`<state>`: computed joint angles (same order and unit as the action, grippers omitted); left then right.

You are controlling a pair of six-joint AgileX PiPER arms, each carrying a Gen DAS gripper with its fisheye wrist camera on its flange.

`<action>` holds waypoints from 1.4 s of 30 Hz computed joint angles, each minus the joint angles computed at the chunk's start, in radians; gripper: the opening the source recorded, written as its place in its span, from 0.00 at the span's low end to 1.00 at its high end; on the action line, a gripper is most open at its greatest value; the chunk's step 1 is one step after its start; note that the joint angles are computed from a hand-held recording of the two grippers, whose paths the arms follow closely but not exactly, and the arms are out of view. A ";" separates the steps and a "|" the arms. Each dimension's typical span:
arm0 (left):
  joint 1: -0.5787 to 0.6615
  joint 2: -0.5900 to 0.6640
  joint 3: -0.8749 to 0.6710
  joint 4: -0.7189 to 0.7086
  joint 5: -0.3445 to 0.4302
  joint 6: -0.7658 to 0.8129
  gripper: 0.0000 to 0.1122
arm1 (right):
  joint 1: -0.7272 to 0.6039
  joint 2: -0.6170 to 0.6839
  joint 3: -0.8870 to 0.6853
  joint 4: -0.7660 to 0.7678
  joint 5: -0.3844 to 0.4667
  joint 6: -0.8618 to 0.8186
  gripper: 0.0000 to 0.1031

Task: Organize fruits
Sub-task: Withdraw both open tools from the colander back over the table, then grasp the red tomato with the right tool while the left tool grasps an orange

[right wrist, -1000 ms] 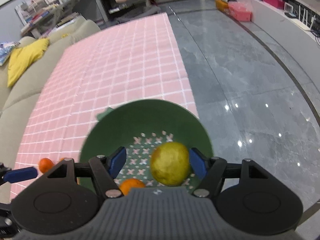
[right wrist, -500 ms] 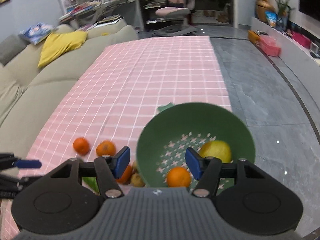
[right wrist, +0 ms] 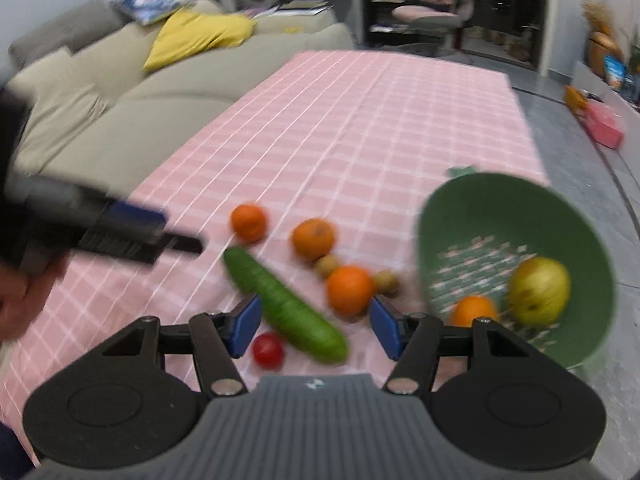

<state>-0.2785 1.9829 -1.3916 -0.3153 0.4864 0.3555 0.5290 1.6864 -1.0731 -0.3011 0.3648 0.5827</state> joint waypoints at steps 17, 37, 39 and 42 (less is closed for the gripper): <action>0.038 0.224 -0.237 -0.114 0.037 0.113 0.66 | 0.113 0.209 -0.055 -0.241 -0.006 0.371 0.55; 0.029 0.303 -0.328 -0.105 0.092 0.107 0.66 | 0.118 0.243 -0.112 -0.124 0.038 0.301 0.38; 0.030 0.303 -0.328 -0.109 0.090 0.108 0.64 | 0.117 0.242 -0.112 -0.120 0.041 0.297 0.38; 0.035 0.307 -0.332 -0.118 0.096 0.110 0.54 | 0.113 0.233 -0.101 -0.108 0.038 0.287 0.38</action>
<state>-0.2436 2.2902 -1.7238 -0.4330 0.5828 0.4657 0.6420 1.9191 -1.1739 -0.4093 0.4029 0.8698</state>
